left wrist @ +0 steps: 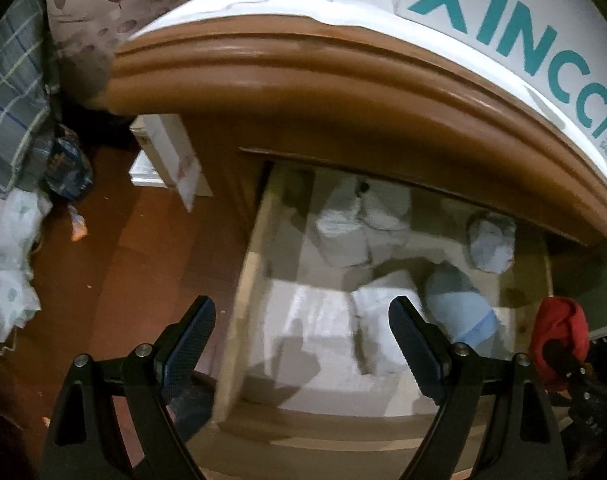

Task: Take underwear out of drawer
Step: 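Grasp the red folded garment with the right tool and lift it, then lower the left tool onto the white rolled garment in the drawer while the right tool holds the red garment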

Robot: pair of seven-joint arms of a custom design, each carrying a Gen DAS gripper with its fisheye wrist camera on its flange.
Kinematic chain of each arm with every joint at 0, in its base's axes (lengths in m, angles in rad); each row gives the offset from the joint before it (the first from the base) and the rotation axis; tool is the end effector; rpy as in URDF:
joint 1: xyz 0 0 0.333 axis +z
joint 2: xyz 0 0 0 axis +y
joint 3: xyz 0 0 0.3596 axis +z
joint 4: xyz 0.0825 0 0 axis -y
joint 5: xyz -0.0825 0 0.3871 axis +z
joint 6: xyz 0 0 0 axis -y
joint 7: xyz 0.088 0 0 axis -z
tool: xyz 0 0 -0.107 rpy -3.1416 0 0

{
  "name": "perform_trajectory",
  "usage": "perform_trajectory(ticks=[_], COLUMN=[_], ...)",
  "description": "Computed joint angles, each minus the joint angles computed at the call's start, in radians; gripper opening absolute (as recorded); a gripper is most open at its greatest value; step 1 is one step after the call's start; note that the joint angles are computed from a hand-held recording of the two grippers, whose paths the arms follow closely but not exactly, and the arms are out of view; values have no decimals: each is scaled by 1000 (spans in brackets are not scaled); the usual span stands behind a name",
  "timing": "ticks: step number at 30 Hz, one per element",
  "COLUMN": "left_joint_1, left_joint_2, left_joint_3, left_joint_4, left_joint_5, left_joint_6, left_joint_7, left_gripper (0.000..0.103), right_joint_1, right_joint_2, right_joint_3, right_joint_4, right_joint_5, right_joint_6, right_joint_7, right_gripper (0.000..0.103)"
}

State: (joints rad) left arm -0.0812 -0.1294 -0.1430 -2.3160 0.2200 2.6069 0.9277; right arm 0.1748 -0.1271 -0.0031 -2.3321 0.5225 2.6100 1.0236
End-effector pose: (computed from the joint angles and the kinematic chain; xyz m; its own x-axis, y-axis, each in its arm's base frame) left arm 0.5084 -0.1228 0.4810 0.2307 -0.9701 0.0750 -0.8719 -0.2403 -0.4267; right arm 0.5125 0.0779 0.4712 0.3521 -0.9171 -0.1869 -0.8534 -0.2326 -0.4666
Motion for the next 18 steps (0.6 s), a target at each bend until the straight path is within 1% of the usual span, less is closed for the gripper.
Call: perform_trajectory(ticks=[2, 5, 7, 9, 12, 18], left_joint_1=[-9, -24, -30, -35, -44, -48], left_joint_2=[9, 35, 57, 75, 109, 179], left_joint_3=[4, 7, -3, -13, -21, -30], left_joint_4=[0, 12, 32, 51, 85, 164], left_joint_5=[-44, -128, -132, -107, -113, -113], left_joint_6=[12, 11, -5, -29, -88, -184], left_joint_7=[14, 53, 65, 69, 113, 94], left_gripper=[86, 86, 86, 86, 86, 86], right_joint_1=[13, 22, 24, 31, 25, 30], right_joint_2=[-14, -28, -44, -55, -55, -64], right_joint_3=[3, -12, -19, -38, -47, -57], right_joint_4=[-35, -42, -54, -51, -50, -45], right_joint_5=[47, 111, 135, 179, 209, 288], right_joint_6=[87, 130, 170, 171, 165, 179], right_joint_7=[-29, -49, -72, -112, -117, -177], right_gripper=[40, 40, 40, 40, 40, 40])
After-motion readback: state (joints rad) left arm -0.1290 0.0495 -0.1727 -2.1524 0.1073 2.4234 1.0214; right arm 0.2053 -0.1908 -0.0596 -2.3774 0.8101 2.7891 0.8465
